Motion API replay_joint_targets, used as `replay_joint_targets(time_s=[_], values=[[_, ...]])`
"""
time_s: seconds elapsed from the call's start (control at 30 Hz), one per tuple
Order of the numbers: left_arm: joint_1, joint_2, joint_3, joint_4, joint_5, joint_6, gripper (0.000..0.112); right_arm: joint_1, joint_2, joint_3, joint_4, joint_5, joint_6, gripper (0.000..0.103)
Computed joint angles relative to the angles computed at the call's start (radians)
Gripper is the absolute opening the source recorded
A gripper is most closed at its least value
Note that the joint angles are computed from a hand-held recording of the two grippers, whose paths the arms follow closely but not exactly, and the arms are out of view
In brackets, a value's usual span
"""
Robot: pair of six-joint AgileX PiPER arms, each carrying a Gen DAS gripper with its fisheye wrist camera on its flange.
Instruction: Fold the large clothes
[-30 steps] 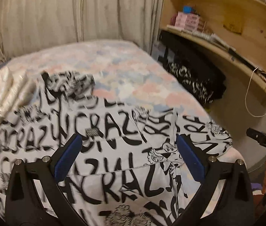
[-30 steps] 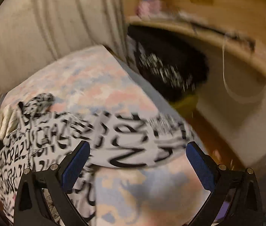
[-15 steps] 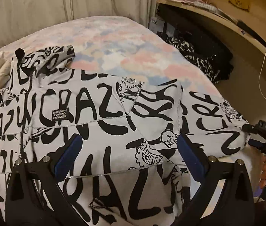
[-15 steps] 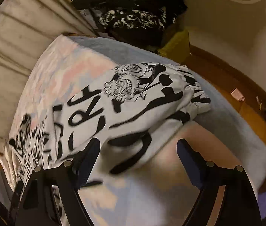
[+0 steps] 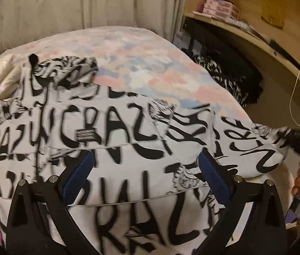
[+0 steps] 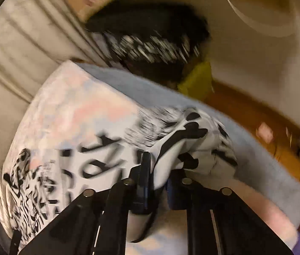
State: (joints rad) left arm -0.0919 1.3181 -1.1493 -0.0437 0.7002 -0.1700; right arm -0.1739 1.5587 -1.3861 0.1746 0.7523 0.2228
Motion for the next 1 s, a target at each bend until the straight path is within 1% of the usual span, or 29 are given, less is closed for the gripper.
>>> replay_joint_targets(time_s=[0.03, 0.07, 0.13, 0.2, 0.23, 0.27, 0.33, 0.43, 0.5, 0.53, 0.63, 0.67, 0.7, 0.73, 0.77, 0.83, 0.87, 0.9, 0.93, 1.0], values=[[0.039, -0.011, -0.006, -0.046, 0.017, 0.053, 0.098, 0.033, -0.021, -0.017, -0.003, -0.001, -0.002, 0.010], [0.084, -0.027, -0.010, -0.085, 0.039, 0.096, 0.098, 0.096, -0.044, -0.051, -0.031, 0.002, 0.016, 0.010], [0.159, -0.052, -0.017, -0.131, 0.071, 0.150, 0.098, 0.200, -0.055, -0.111, -0.075, 0.007, 0.050, 0.010], [0.264, -0.082, -0.019, -0.201, 0.109, 0.239, 0.098, 0.329, -0.045, -0.202, -0.102, 0.028, 0.062, 0.010], [0.308, -0.094, -0.019, -0.222, 0.124, 0.273, 0.098, 0.406, -0.026, -0.259, -0.124, 0.042, 0.072, 0.010], [0.350, -0.104, -0.022, -0.239, 0.138, 0.305, 0.098, 0.455, -0.011, -0.294, -0.143, 0.051, 0.083, 0.010], [0.444, -0.123, -0.022, -0.287, 0.166, 0.391, 0.098, 0.585, 0.052, -0.404, -0.182, 0.083, 0.103, 0.010], [0.609, -0.144, -0.017, -0.366, 0.203, 0.535, 0.098, 0.757, 0.158, -0.545, -0.247, 0.134, 0.132, 0.010], [0.689, -0.140, -0.018, -0.403, 0.226, 0.601, 0.098, 0.868, 0.248, -0.633, -0.307, 0.172, 0.151, 0.010], [0.750, -0.137, -0.014, -0.431, 0.242, 0.650, 0.098, 0.915, 0.276, -0.649, -0.337, 0.181, 0.170, 0.010], [0.856, -0.121, -0.003, -0.485, 0.268, 0.745, 0.098, 1.028, 0.389, -0.702, -0.356, 0.209, 0.185, 0.010], [0.891, -0.113, 0.000, -0.494, 0.273, 0.780, 0.098, 1.065, 0.396, -0.669, -0.365, 0.203, 0.204, 0.010], [0.929, -0.103, 0.000, -0.512, 0.286, 0.814, 0.098, 1.083, 0.419, -0.668, -0.355, 0.209, 0.200, 0.010], [0.940, -0.097, 0.006, -0.518, 0.283, 0.825, 0.098, 1.103, 0.444, -0.659, -0.335, 0.213, 0.189, 0.010], [0.970, -0.088, 0.009, -0.533, 0.291, 0.851, 0.098, 1.111, 0.438, -0.610, -0.321, 0.199, 0.182, 0.010], [0.997, -0.067, 0.012, -0.550, 0.294, 0.879, 0.098, 1.146, 0.469, -0.586, -0.298, 0.215, 0.169, 0.013], [1.007, -0.057, 0.015, -0.554, 0.293, 0.889, 0.098, 1.161, 0.476, -0.551, -0.300, 0.200, 0.172, 0.017], [1.023, -0.049, 0.017, -0.563, 0.301, 0.905, 0.098, 1.172, 0.469, -0.522, -0.305, 0.193, 0.177, 0.028], [1.021, -0.041, 0.017, -0.563, 0.299, 0.904, 0.098, 1.181, 0.448, -0.462, -0.314, 0.161, 0.191, 0.036], [1.039, -0.030, 0.019, -0.576, 0.315, 0.922, 0.098, 1.190, 0.405, -0.390, -0.341, 0.117, 0.223, 0.068]])
